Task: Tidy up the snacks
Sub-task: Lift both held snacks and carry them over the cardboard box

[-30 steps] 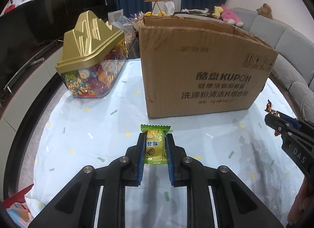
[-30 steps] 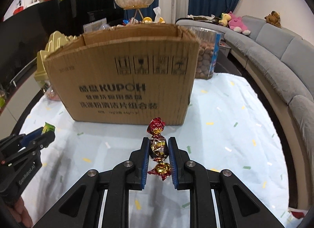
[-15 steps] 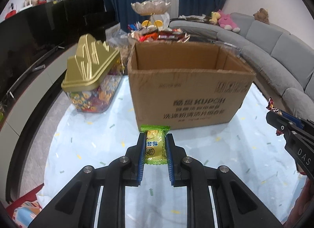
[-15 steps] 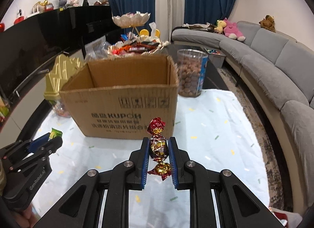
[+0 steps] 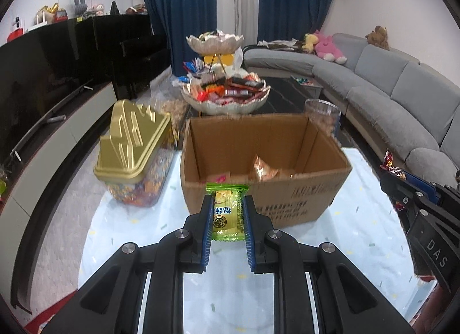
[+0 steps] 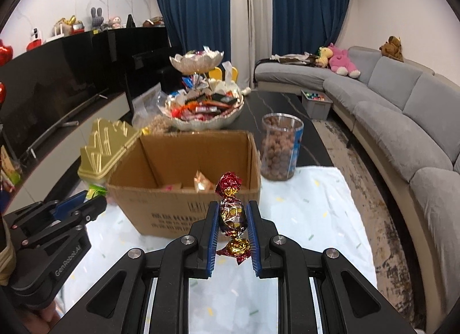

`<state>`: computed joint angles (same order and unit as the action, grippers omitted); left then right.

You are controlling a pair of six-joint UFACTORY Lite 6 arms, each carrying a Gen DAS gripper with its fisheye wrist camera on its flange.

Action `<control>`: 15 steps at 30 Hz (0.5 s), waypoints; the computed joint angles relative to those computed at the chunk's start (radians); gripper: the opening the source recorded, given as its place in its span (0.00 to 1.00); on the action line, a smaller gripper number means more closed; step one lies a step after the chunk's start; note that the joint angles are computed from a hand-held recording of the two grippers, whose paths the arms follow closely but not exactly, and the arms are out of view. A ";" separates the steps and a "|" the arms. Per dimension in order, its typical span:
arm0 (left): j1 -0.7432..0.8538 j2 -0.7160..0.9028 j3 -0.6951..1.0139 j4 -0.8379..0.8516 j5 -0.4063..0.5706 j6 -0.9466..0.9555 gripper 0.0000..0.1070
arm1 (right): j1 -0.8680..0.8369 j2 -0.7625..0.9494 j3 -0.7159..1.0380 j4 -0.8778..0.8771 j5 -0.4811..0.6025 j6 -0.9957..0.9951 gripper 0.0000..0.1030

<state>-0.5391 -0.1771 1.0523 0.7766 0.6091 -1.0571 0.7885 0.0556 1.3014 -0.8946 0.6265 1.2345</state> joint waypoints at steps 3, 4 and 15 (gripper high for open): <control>0.016 0.027 0.054 -0.020 0.001 0.038 0.19 | -0.009 0.023 0.061 0.016 0.008 -0.039 0.20; 0.024 0.041 0.080 -0.029 0.002 0.055 0.19 | -0.014 0.035 0.088 0.025 0.010 -0.058 0.20; 0.077 0.146 0.268 -0.094 0.014 0.174 0.19 | -0.055 0.151 0.300 0.103 0.025 -0.196 0.20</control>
